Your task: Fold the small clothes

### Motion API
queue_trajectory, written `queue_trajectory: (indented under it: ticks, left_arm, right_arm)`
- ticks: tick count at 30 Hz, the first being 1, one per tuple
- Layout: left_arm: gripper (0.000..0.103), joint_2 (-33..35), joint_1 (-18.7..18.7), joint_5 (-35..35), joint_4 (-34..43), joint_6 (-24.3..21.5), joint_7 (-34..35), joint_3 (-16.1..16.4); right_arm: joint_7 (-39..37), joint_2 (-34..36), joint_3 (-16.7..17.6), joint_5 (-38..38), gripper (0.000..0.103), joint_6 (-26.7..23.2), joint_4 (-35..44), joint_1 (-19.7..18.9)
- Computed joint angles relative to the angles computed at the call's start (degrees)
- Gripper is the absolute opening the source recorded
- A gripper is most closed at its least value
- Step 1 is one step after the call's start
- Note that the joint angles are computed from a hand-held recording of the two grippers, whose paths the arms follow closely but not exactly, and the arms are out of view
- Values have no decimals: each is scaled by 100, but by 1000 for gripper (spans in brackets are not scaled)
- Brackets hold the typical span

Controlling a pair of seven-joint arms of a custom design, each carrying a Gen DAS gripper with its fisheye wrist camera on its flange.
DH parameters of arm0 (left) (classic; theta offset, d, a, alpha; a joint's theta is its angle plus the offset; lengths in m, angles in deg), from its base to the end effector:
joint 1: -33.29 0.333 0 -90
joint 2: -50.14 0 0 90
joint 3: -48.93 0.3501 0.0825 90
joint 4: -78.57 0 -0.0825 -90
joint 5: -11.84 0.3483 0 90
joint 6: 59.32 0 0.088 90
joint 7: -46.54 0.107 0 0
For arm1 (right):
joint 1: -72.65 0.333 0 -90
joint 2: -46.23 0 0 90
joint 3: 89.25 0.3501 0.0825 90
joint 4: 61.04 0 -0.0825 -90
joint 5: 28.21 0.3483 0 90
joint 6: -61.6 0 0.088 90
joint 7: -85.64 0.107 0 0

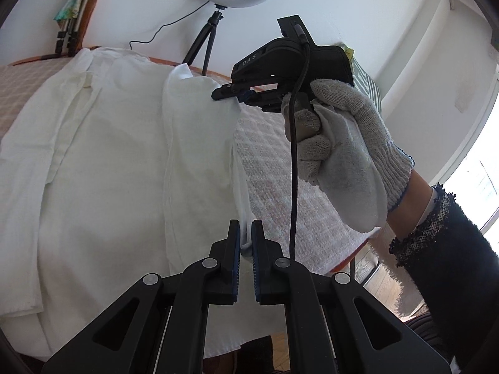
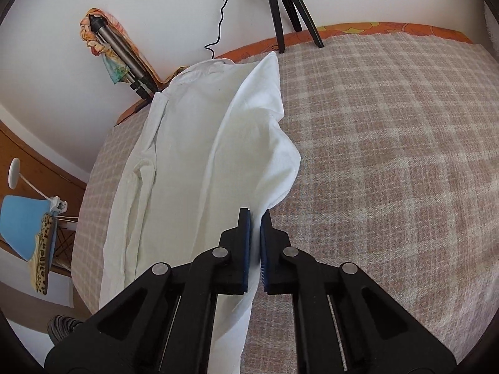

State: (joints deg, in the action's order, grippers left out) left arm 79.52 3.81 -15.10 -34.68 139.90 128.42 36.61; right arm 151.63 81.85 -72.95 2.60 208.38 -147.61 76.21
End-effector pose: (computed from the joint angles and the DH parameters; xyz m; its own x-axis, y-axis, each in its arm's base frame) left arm 0.5322 -0.3738 0.3781 -0.1825 -0.8639 0.4695 -0.7126 -0.2127 -0.6685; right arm 0.7058 0.1945 0.4032 0.3588 -0.8343 -0.4186 -0.8721 -0.1399 -0.4688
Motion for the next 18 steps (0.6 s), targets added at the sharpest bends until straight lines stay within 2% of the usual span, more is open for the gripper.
queue_trajectory:
  ticks: [6,14,18]
  left_arm:
    - [4,-272,565,251,-670,519,-353,-486]
    - [3,-649,751,251,-1466,872,-810,-472]
    - [3,-765,658,106,-1686,919,-850,-346]
  right_arm:
    - [165,-100,54,-132,6,171,21,287]
    - [416,82,75,-601,6,265,322,840]
    - [660,320,-10,-1008,6,134,576,1135]
